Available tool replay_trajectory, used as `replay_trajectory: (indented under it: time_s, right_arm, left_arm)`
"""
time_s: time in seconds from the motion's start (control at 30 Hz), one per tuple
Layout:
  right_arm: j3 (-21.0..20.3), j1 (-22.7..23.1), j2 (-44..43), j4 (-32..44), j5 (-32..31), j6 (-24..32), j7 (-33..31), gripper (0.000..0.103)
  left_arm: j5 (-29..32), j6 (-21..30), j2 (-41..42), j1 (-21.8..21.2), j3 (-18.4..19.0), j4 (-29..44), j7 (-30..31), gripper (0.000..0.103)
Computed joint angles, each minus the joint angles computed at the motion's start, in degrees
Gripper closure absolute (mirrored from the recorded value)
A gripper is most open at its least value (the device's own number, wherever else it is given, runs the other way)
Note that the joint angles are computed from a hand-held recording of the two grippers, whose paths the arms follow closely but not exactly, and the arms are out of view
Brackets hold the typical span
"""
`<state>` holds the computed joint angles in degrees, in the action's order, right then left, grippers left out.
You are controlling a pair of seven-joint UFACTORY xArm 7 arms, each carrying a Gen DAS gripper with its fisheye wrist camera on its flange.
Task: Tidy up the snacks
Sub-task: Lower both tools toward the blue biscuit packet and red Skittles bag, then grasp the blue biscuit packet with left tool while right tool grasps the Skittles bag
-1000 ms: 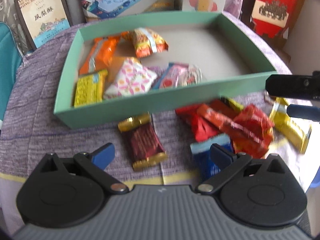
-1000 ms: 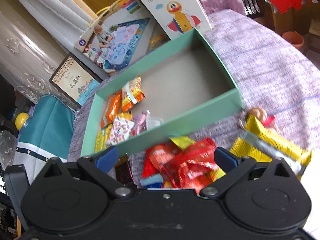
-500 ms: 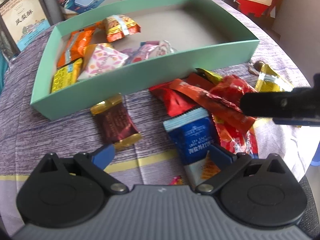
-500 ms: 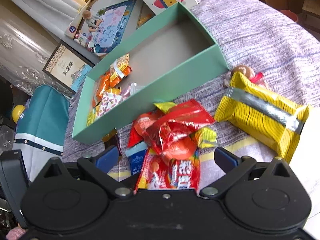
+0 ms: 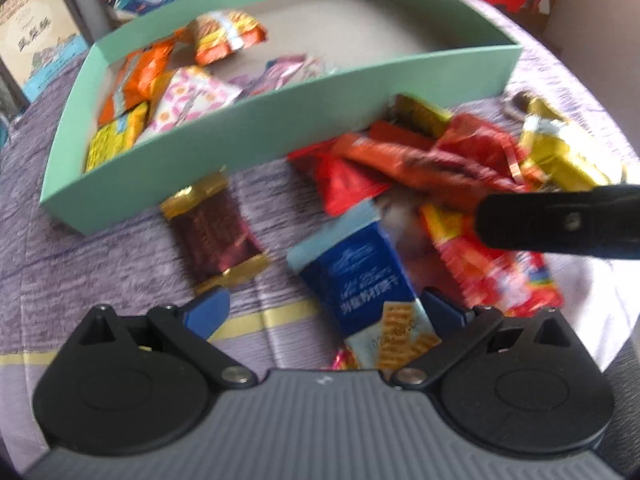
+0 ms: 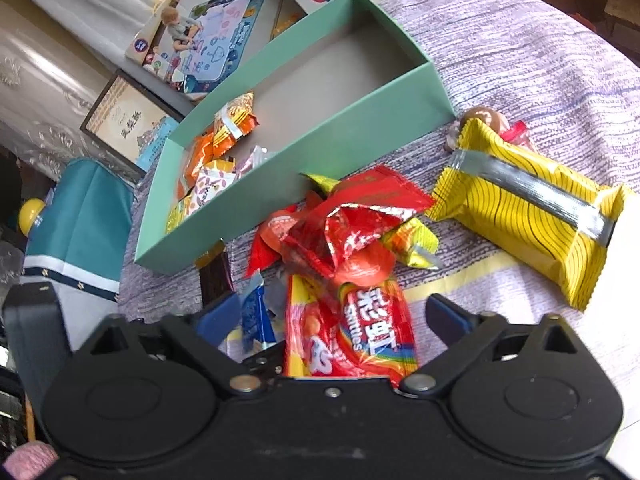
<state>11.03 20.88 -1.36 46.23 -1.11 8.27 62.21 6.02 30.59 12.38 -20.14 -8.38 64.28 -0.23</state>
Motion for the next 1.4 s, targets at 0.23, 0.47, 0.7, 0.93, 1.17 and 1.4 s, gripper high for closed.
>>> replay_trajectory:
  time_s: [0.23,0.47,0.7,0.93,1.17,1.4]
  right_arm:
    - [-0.1,0.7,2.3,4.2,-10.7,7.0,5.5,0.013]
    - [-0.2,4.1,4.8,9.7,-26.2,15.7,10.3,0.041]
    - [-0.4,4.2,3.9,8.7,-22.4,12.6,7.7,0.056]
    - [0.4,3.6,2.8,7.4,-15.1,11.7,1.2,0.058]
    - [-0.5,4.6,6.2,11.2,-18.8,13.9,5.1,0.041]
    - [-0.8,6.7,9.3,15.1,-21.6,14.8,3.2,0.063]
  left_arm:
    - [-3.8,-1.2,-1.0,2.4,0.4,-1.7,2.1,0.000]
    - [-5.1,-2.5,-1.5,3.8,0.6,-2.7,3.6,0.000]
    - [-6.1,-5.0,-1.7,3.7,-0.2,-3.6,6.0,0.009]
    - [-15.5,-6.3,-4.4,4.9,-2.7,-5.8,17.6,0.070]
    - [-17.2,-4.8,-6.0,4.9,-0.9,-6.5,16.6,0.072]
    - [-19.1,-3.2,-6.6,6.3,0.4,-6.4,15.6,0.085]
